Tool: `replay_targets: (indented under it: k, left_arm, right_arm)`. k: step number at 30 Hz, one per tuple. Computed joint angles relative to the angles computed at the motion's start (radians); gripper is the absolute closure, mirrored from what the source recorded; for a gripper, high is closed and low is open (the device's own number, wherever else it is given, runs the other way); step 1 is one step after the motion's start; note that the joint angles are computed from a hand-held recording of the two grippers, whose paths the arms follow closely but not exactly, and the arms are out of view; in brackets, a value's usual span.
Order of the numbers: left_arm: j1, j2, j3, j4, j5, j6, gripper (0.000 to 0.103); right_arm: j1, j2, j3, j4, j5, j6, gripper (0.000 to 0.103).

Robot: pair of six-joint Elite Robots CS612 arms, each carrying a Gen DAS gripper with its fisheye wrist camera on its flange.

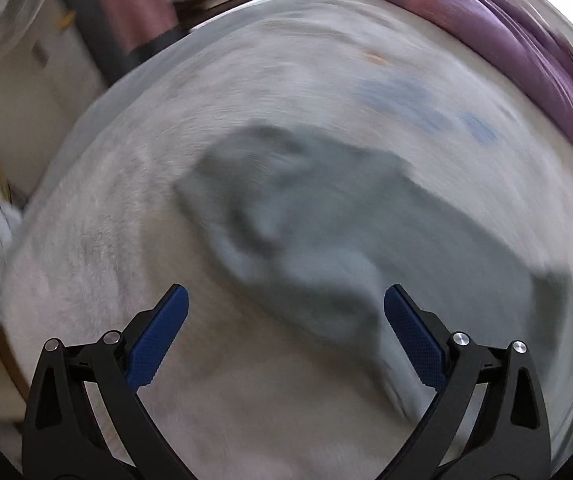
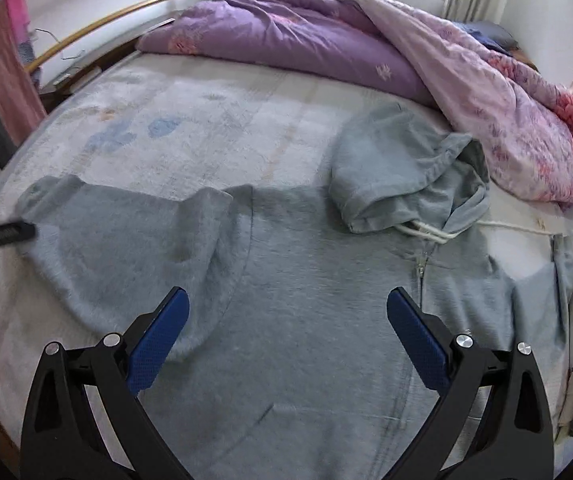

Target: Fold large clothes

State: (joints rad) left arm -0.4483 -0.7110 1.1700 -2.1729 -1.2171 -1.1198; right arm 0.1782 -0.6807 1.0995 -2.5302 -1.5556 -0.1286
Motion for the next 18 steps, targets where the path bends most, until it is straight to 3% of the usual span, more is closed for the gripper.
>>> replay_targets:
  k: [4,6,7,8,9,10,11,12,13,14,15,18]
  left_arm:
    - [0.048,0.019,0.025,-0.112,-0.091,-0.045,0.006]
    - [0.061,0.041,0.002,-0.102,-0.14,-0.036,0.006]
    - [0.058,0.05,-0.016,-0.072,-0.115,-0.022,0.007]
    - [0.052,0.054,-0.026,-0.053,-0.088,-0.01,0.01]
    - [0.046,0.054,-0.036,-0.035,-0.064,0.004,0.028]
    - [0.041,0.044,-0.028,-0.052,-0.046,0.028,0.066]
    - [0.04,0.03,-0.008,-0.11,-0.051,0.053,0.087]
    - [0.038,0.008,0.017,-0.173,-0.058,0.059,0.088]
    - [0.032,-0.008,0.03,-0.194,-0.033,0.064,0.088]
    - [0.021,-0.028,0.041,-0.218,0.008,0.083,0.088]
    - [0.012,-0.042,0.049,-0.238,0.043,0.098,0.088]
    - [-0.028,-0.091,0.06,-0.309,0.177,0.177,0.088]
  right_arm:
    - [0.002,0.039,-0.047,0.066,-0.007,0.017,0.008]
    - [0.001,0.051,-0.066,0.095,0.005,0.022,0.008]
    - [-0.001,0.056,-0.073,0.104,0.013,0.026,0.008]
    - [-0.001,0.059,-0.074,0.106,0.021,0.023,0.008]
    - [-0.003,0.061,-0.078,0.115,0.037,0.018,0.011]
    - [-0.004,0.062,-0.079,0.12,0.05,0.016,0.015]
    - [-0.006,0.065,-0.085,0.133,0.074,0.01,0.027]
    - [-0.01,0.069,-0.093,0.155,0.11,0.006,0.041]
    - [-0.015,0.075,-0.102,0.18,0.153,0.004,0.049]
    - [-0.017,0.082,-0.112,0.202,0.179,0.002,0.067]
    - [-0.018,0.091,-0.124,0.226,0.201,-0.004,0.078]
    - [-0.021,0.123,-0.164,0.301,0.265,-0.04,0.085]
